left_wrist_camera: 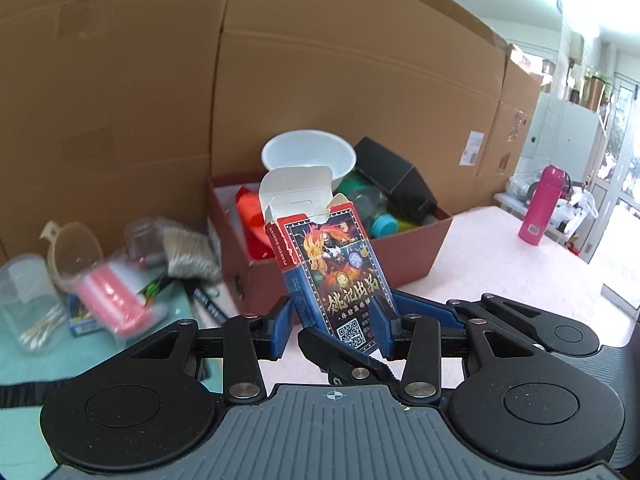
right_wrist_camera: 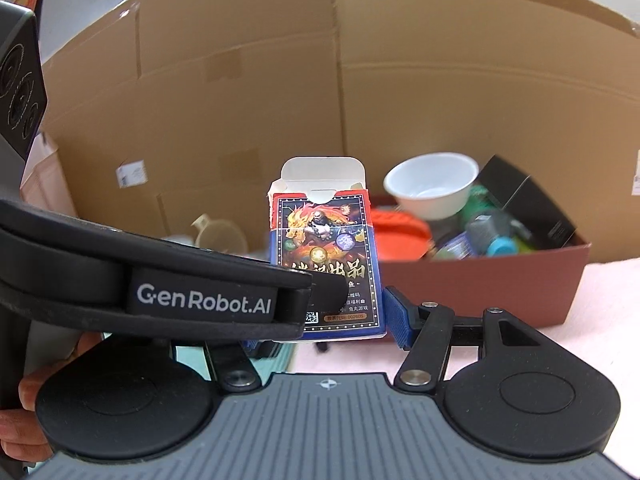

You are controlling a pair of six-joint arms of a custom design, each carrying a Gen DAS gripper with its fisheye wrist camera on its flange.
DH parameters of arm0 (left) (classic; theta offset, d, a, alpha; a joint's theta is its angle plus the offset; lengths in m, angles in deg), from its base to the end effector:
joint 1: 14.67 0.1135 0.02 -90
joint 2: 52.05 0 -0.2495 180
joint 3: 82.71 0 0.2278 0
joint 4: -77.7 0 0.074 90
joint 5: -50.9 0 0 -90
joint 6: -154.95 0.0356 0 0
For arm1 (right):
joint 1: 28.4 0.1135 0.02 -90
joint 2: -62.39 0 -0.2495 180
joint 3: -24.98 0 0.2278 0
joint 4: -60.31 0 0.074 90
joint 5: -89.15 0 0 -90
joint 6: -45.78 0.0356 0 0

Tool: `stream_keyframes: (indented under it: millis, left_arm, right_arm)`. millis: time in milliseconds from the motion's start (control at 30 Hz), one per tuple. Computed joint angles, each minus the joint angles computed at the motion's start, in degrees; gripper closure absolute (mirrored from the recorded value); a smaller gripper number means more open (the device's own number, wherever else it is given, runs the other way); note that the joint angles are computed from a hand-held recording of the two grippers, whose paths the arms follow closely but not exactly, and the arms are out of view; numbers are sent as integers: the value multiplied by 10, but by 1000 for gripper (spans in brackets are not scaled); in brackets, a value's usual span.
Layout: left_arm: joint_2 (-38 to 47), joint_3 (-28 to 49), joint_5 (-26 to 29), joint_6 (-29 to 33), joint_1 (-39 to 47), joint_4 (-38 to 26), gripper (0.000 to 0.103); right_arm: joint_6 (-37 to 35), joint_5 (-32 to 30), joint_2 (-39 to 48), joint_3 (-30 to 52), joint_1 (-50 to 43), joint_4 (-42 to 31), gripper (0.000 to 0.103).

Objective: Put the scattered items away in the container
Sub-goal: 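Carry the card box into the red box and open the right gripper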

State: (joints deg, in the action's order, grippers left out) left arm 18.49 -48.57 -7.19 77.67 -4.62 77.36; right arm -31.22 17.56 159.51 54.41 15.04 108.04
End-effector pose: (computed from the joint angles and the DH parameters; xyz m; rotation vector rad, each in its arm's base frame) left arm 0.2039 0.0170 0.1512 0.3508 2.0977 -0.3817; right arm 0.1811 0.1560 0.1135 -0.2913 1.8946 0.3591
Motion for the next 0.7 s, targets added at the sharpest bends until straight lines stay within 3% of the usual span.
stream_keyframes:
  millis: [233,700]
  left_arm:
    - [79,56,-48,-48,-80,55,50]
    - [252,178,-63,-107,-127,97,50]
  right_arm:
    - [-29,-47,4,27,-78,-9,37]
    - [-79,-130,77,110,-187,-36,37]
